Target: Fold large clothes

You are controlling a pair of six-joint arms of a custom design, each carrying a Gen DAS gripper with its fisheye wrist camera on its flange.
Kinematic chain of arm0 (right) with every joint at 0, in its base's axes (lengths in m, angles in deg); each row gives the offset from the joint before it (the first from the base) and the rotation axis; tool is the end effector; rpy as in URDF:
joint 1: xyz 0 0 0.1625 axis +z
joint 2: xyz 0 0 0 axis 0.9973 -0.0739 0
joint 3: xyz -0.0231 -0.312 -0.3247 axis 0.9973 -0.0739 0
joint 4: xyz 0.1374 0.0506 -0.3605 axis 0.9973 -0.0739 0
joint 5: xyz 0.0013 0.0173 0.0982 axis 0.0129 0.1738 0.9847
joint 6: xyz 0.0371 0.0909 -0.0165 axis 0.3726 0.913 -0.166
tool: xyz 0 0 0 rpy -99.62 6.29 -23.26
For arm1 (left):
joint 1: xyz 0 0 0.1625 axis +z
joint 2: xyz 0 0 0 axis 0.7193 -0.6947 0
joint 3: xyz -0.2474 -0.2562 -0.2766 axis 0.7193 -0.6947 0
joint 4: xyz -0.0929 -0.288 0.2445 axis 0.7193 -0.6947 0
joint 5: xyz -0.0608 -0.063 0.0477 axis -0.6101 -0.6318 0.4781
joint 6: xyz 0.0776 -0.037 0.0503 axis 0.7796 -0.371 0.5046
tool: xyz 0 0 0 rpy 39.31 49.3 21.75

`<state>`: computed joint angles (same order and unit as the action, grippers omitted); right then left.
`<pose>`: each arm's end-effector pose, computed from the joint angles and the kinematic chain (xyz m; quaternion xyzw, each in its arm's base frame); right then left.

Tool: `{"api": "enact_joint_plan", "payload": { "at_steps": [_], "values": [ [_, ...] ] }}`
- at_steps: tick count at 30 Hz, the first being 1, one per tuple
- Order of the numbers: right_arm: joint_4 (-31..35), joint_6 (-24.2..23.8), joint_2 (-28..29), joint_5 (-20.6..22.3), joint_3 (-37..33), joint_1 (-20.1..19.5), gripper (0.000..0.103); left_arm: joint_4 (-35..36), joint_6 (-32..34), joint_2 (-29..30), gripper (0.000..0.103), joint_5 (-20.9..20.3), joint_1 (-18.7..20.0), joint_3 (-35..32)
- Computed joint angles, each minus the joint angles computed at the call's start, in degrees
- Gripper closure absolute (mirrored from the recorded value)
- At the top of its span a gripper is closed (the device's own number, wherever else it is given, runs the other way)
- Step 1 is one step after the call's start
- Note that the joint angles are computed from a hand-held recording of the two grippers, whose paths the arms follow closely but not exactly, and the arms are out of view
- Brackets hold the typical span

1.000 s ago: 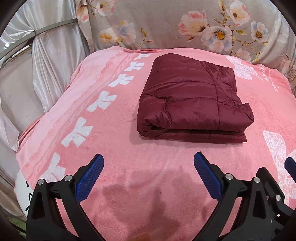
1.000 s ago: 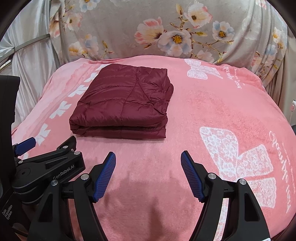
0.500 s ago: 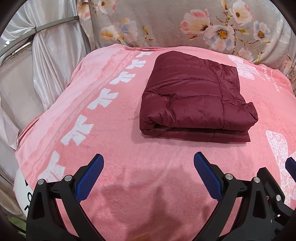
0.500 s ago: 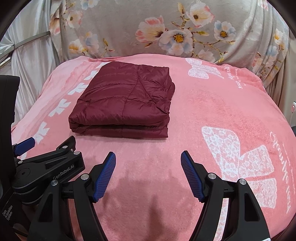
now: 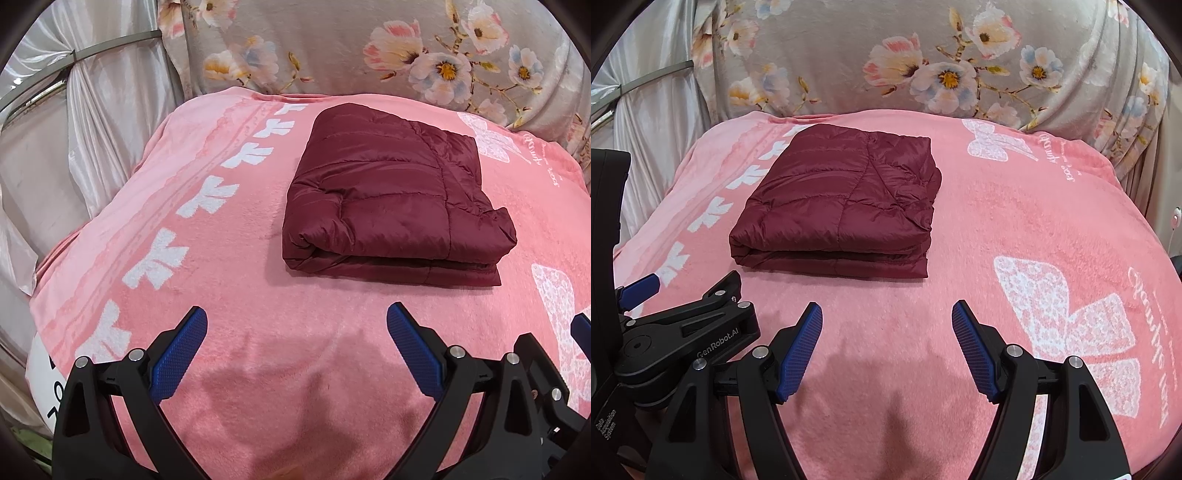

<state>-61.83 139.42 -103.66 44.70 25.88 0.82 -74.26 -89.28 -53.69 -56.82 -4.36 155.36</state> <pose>0.0518 -0.6114 0.2767 0.0893 -0.8469 0.4016 0.3369 -0.3872 -0.6463 -0.0647 0.1474 0.8146 -0.3498 0.4386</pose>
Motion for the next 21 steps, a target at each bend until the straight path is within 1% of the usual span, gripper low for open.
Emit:
{"api": "enact_joint_plan", "payload": {
  "at_steps": [9, 14, 21],
  "values": [
    [-0.13, -0.26, -0.09, 0.32, -0.05, 0.38, 0.032, 0.38, -1.09, -0.25, 0.008, 0.26, -0.22, 0.22],
    [-0.26, -0.46, -0.09, 0.58, 0.07, 0.38, 0.032, 3.17, -3.14, -0.61, 0.008, -0.58, -0.14, 0.07],
    [-0.22, -0.23, -0.14, 0.71, 0.33, 0.24, 0.032, 3.72, -4.25, -0.58, 0.008, -0.62, -0.14, 0.27]
  ]
}}
